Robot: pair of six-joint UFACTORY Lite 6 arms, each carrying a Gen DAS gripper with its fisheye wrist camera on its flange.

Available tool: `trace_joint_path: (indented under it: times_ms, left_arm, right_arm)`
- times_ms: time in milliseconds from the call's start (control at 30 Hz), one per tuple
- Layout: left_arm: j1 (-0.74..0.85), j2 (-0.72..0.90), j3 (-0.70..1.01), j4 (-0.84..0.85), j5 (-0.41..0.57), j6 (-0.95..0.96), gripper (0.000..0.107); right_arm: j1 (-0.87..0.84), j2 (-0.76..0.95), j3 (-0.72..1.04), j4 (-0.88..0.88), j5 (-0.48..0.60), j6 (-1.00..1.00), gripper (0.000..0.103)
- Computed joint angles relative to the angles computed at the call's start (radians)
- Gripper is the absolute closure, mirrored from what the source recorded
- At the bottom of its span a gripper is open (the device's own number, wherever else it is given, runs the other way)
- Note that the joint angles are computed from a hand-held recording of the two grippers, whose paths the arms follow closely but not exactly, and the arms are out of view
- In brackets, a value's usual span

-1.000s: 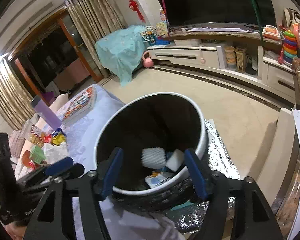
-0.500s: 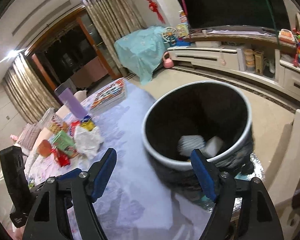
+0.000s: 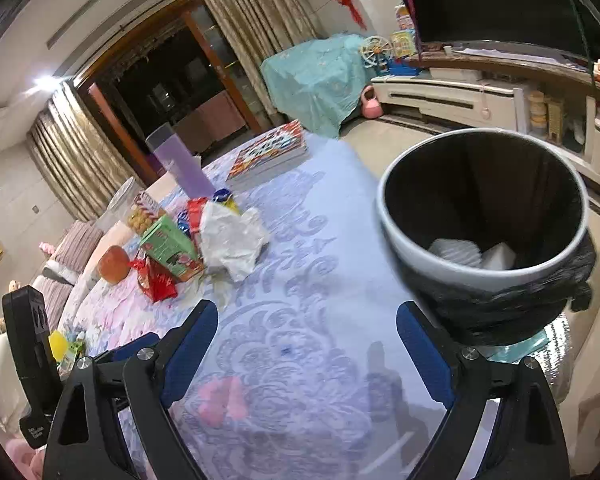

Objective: Collect trash
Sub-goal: 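Move both open grippers back toward the remaining trash on the table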

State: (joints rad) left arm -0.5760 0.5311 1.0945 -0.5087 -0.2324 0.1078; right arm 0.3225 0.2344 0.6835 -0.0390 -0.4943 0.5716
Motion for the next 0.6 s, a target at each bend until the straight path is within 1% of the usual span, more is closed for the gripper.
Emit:
trace_joint_path:
  times_ms: [167, 267, 400, 600]
  left_arm:
    - [0.062, -0.022, -0.054, 0.118, -0.015, -0.110, 0.047]
    - [0.086, -0.028, -0.066, 0.136, -0.017, -0.124, 0.047]
    - [0.122, -0.030, -0.072, 0.213, -0.016, -0.194, 0.045]
    - [0.148, -0.018, -0.060, 0.218, -0.016, -0.193, 0.043]
  right_arm:
    - [0.056, 0.074, 0.082, 0.045, 0.025, -0.033, 0.011]
    - [0.080, 0.111, 0.125, 0.073, 0.037, -0.063, 0.011]
    - [0.105, 0.154, 0.180, 0.100, 0.057, -0.086, 0.011]
    - [0.128, 0.215, 0.253, 0.114, 0.082, -0.109, 0.011]
